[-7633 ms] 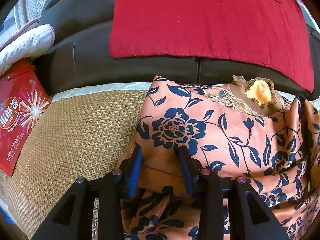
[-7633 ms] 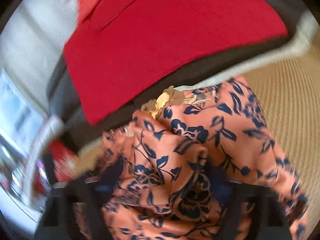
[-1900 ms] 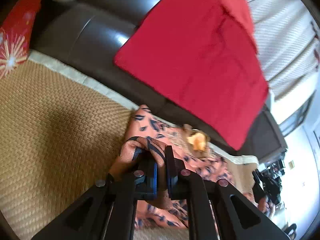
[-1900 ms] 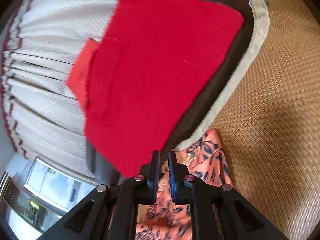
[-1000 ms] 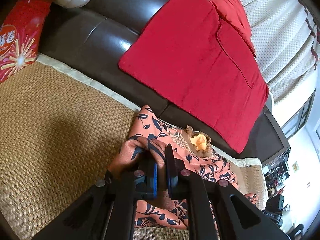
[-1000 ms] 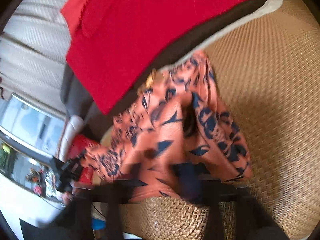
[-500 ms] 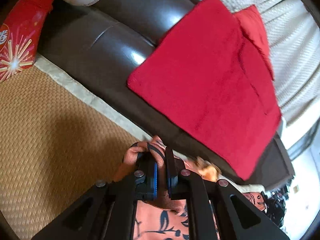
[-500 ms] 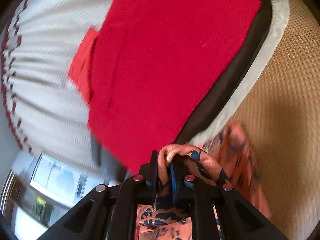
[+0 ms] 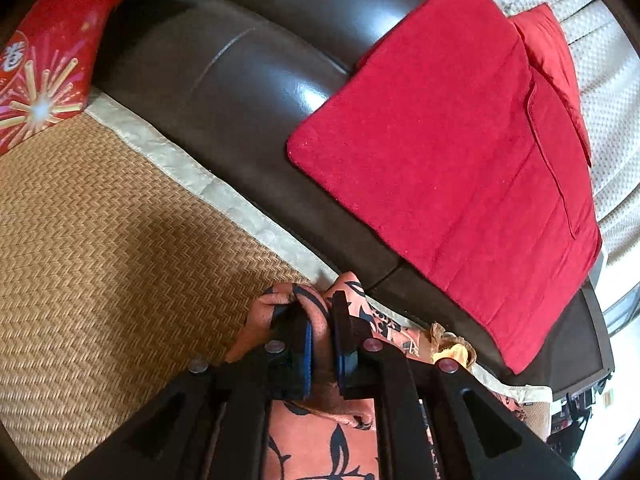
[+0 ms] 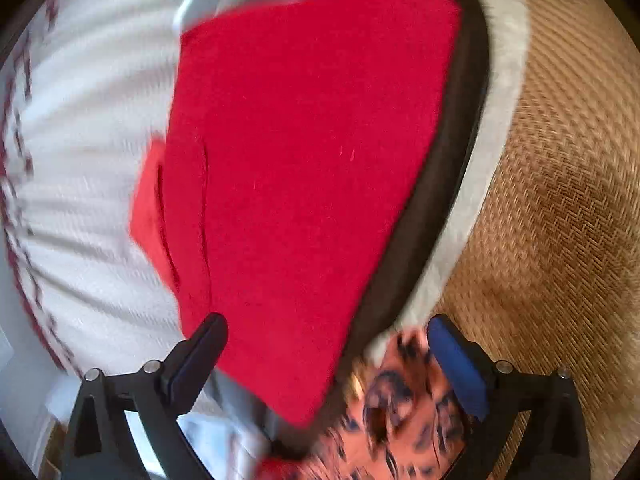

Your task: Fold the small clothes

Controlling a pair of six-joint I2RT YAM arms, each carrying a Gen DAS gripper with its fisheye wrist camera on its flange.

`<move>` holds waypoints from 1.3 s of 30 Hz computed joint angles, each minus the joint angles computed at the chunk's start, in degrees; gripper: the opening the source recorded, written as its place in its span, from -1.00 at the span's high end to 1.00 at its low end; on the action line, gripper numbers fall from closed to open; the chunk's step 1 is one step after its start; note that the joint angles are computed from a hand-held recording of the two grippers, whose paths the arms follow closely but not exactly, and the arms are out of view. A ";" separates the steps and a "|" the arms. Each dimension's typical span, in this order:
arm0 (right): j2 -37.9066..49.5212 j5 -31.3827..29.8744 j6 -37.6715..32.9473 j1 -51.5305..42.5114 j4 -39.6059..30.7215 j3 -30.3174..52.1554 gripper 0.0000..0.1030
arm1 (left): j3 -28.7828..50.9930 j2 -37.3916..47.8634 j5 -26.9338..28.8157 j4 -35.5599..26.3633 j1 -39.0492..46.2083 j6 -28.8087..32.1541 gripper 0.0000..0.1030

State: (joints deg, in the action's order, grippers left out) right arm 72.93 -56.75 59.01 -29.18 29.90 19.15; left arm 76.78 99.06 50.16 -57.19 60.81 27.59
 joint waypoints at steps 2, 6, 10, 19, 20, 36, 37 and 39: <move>-8.17 3.09 -13.44 4.43 -18.15 3.25 -0.80 | -0.67 -1.96 0.46 -0.16 0.76 1.75 0.80; -13.82 13.06 -20.51 19.40 -30.81 6.22 -0.45 | -0.29 -2.97 2.00 -4.18 3.89 5.06 0.57; -16.54 17.91 -24.98 27.67 -36.20 5.59 -0.13 | -5.51 -10.01 0.18 7.21 9.62 -0.60 -0.44; -5.93 27.89 -30.34 47.85 -38.67 11.80 -0.07 | -5.88 -12.14 -11.25 -10.27 0.66 30.60 -0.18; -3.81 29.08 -30.52 48.77 -38.10 12.40 -0.07 | -8.10 -13.16 -14.68 -8.80 -2.06 30.74 0.02; 10.98 22.10 -17.65 41.34 -8.08 13.87 -0.11 | -6.79 -5.89 -8.77 1.81 -11.91 11.69 -0.08; 11.31 22.38 -16.74 41.30 -6.59 13.93 -0.11 | -7.31 -6.76 -5.47 4.25 -10.92 9.93 -0.08; 11.97 23.03 -14.35 40.34 -1.34 12.79 -0.11 | -6.57 -6.07 -2.17 6.65 -9.88 6.76 -0.10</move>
State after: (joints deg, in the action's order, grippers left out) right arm 84.89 -33.72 44.65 11.15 28.56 31.94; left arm 70.21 92.99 47.99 -50.54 50.92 34.35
